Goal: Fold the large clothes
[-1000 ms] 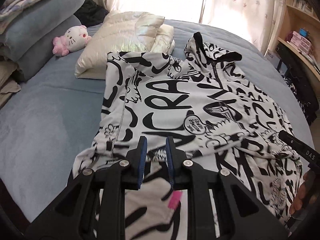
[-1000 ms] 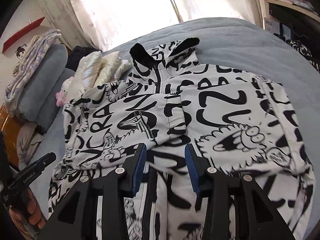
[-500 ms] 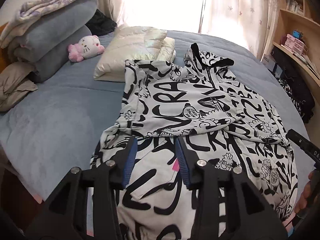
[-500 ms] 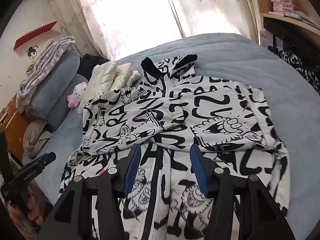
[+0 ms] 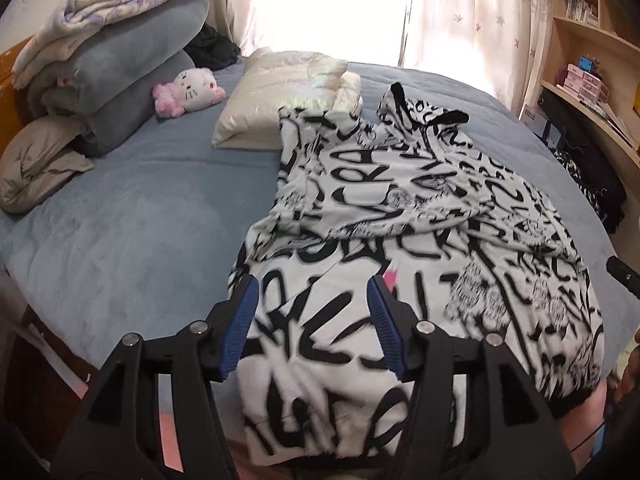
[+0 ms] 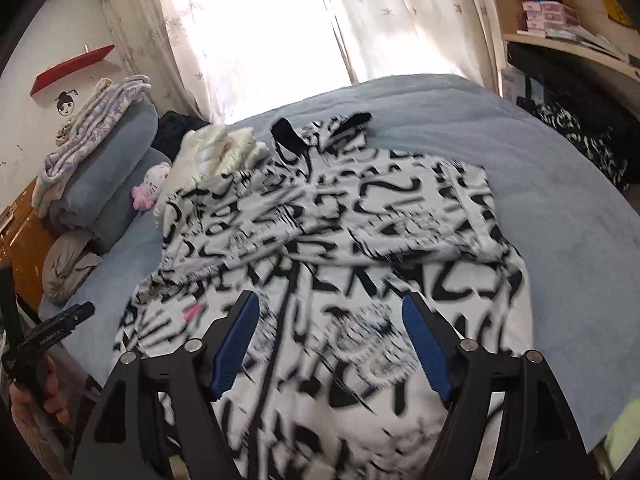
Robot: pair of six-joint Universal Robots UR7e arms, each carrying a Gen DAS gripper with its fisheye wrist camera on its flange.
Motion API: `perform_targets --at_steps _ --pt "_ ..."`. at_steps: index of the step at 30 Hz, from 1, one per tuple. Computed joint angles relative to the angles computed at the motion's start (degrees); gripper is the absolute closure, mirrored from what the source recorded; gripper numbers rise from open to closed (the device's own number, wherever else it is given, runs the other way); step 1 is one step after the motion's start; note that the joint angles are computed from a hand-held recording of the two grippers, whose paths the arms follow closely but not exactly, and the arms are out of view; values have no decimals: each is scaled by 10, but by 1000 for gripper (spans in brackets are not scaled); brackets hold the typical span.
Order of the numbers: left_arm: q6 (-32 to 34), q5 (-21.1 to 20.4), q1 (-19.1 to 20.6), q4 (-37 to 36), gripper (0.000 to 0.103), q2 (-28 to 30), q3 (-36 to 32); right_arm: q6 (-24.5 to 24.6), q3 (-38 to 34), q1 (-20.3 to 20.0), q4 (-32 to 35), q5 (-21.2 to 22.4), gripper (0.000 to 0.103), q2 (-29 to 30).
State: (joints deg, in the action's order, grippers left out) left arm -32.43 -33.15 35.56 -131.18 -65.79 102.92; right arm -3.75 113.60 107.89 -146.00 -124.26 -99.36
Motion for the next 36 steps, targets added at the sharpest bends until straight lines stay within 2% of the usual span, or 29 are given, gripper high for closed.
perform_targets --at_steps 2,8,11,14,20,25,26,31,36 --pt "0 -14 11 0 42 -17 15 -7 14 -18 14 6 27 -25" --pt "-11 -98 61 4 42 -55 55 -20 52 -88 63 24 27 -108" --pt "-13 -129 80 -16 42 -61 73 -24 65 -130 82 39 27 -147" --pt "-10 -154 95 -27 42 -56 80 -28 78 -187 100 83 27 -185" --pt "8 -166 108 -71 35 -44 87 -36 106 -279 127 161 27 -230" --pt "15 -197 123 -97 30 -41 85 -57 125 -295 124 198 27 -236" --pt "16 -200 125 -101 28 -40 85 -66 127 -307 136 225 27 -238" --pt "28 -211 131 -133 20 -33 89 -76 135 -286 139 255 28 -219" --pt "39 -217 132 -148 15 -28 91 -83 138 -301 133 309 28 -216"
